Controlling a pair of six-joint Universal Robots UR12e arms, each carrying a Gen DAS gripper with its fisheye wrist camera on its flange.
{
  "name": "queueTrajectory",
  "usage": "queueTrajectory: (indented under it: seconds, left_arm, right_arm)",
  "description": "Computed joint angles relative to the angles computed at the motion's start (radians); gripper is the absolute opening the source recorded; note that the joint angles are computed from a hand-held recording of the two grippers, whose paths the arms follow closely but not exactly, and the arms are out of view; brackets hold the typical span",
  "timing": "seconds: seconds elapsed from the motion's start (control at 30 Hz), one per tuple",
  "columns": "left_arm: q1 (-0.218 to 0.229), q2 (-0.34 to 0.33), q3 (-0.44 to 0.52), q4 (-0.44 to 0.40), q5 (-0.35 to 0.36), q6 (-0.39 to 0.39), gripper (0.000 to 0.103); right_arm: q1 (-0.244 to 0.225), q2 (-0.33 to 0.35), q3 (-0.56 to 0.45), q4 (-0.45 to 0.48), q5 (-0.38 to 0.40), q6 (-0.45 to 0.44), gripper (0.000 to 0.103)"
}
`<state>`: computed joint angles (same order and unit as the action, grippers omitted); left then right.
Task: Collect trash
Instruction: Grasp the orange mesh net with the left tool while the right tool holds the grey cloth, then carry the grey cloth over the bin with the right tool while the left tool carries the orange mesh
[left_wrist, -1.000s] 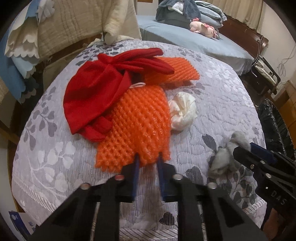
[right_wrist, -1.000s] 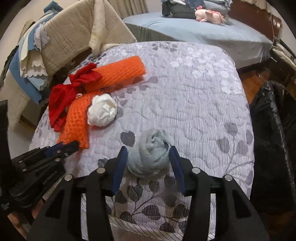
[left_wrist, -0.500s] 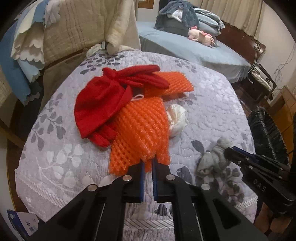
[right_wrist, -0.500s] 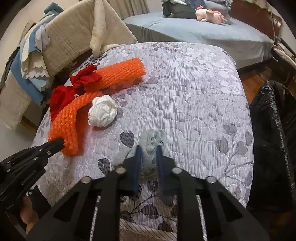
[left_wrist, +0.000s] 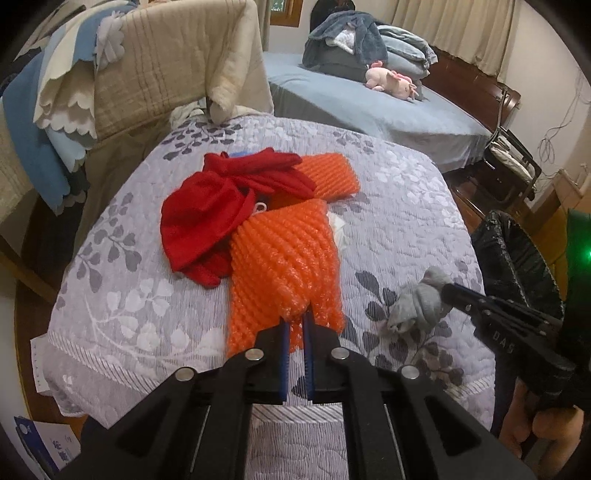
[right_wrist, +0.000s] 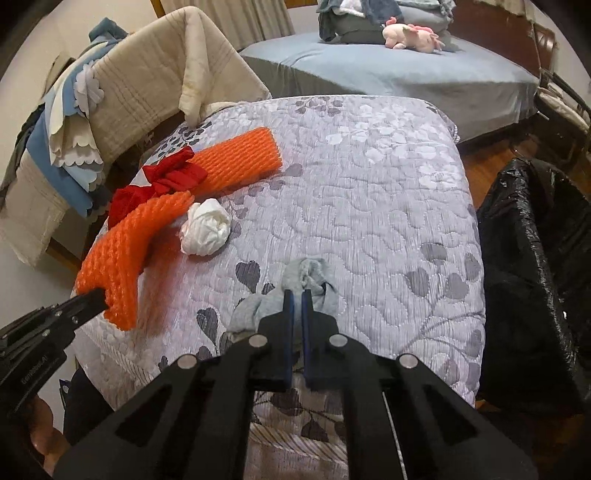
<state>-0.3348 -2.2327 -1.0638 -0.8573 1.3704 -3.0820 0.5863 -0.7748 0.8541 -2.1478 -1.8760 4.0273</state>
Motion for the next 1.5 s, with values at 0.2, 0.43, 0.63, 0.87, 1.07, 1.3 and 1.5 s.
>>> queueTrajectory:
  seconds: [0.2, 0.43, 0.63, 0.87, 1.07, 1.3, 1.5]
  left_arm:
    - [0.004, 0.012, -0.007, 0.013, -0.013, -0.010, 0.007]
    - [-0.006, 0.022, -0.003, 0.027, -0.010, 0.001, 0.007]
    - [-0.022, 0.038, -0.017, 0.020, -0.001, 0.010, 0.006]
    - [-0.051, 0.045, -0.013, 0.013, -0.014, 0.028, 0.007]
    - [-0.085, 0.035, 0.014, 0.003, -0.030, 0.042, 0.006]
    - [-0.129, 0.000, 0.084, -0.031, -0.040, 0.039, 0.006]
    - [-0.171, -0.043, 0.169, -0.081, -0.051, 0.046, 0.006]
  right_arm:
    - [0.000, -0.017, 0.018, -0.011, -0.012, 0.002, 0.003]
    - [-0.001, -0.051, 0.048, -0.028, -0.042, -0.009, 0.003]
    - [-0.003, -0.106, 0.121, -0.047, -0.066, 0.005, 0.004]
    - [-0.015, -0.192, 0.239, -0.088, -0.099, 0.039, 0.004]
    - [-0.029, -0.263, 0.334, -0.103, -0.132, 0.064, 0.004]
    - [-0.049, -0.342, 0.437, -0.105, -0.177, 0.076, 0.004]
    - [-0.077, -0.414, 0.534, -0.104, -0.196, 0.086, 0.004]
